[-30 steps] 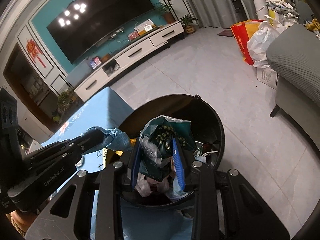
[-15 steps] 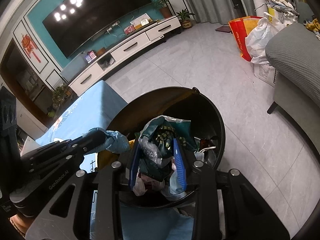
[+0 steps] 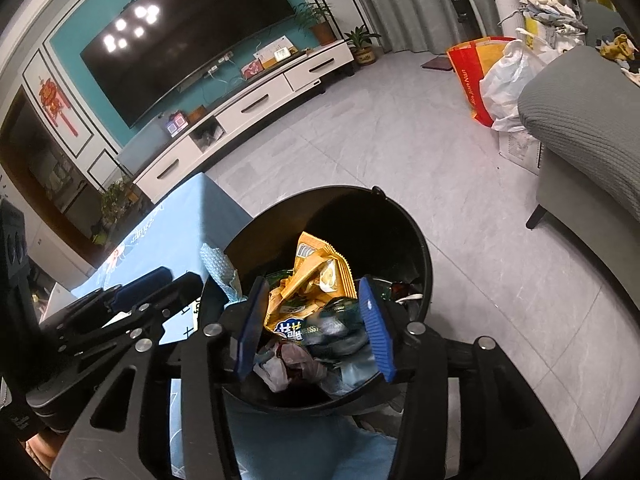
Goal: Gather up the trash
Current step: 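Open both grippers to drop the bags into the bin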
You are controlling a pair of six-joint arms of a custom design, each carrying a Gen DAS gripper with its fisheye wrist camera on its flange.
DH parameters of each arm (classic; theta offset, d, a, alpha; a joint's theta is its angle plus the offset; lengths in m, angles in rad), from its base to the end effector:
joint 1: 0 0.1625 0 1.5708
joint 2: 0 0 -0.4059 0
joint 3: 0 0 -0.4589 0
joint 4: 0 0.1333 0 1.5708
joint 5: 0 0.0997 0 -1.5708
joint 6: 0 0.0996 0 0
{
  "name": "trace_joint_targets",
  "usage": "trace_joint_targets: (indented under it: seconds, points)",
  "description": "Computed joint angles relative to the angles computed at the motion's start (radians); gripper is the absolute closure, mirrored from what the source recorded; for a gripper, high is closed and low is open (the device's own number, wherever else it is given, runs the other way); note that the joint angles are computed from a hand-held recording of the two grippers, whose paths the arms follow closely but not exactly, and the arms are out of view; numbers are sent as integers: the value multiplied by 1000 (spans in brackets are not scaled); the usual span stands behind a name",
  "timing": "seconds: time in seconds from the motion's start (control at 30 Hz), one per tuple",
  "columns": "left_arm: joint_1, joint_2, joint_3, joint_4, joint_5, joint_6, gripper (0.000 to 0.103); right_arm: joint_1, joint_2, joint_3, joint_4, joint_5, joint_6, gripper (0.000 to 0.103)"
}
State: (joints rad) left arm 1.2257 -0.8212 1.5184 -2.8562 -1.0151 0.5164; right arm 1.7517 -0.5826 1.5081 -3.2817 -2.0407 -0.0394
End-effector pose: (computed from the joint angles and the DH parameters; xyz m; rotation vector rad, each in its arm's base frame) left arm -0.0816 -0.7764 0.1499 0.8344 2.3250 -0.6826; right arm 0.2214 -0.7202 0.0269 0.0288 -2.5398 1.0871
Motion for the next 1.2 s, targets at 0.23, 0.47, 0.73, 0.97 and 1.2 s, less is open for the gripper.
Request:
trace_joint_targets:
  seconds: [0.23,0.47,0.73,0.97,1.2]
  points:
    - [-23,-63,79,-100,16,23,31,23,-33,45,-46,-9,8,37]
    - [-56,-152,187,-233,77,40,7,67,-63,85,-62,-47,11,13]
    - [-98,-258,304,-381,157,67,3,137,-65,99,-66,-104,-57,4]
    - [-111,-364,385,-445,183,59,3,188,-48,84,-50,-115,-91,4]
    - [-110,-458,447,-478,195,50,3,235,-10,45,-13,-104,-131,4]
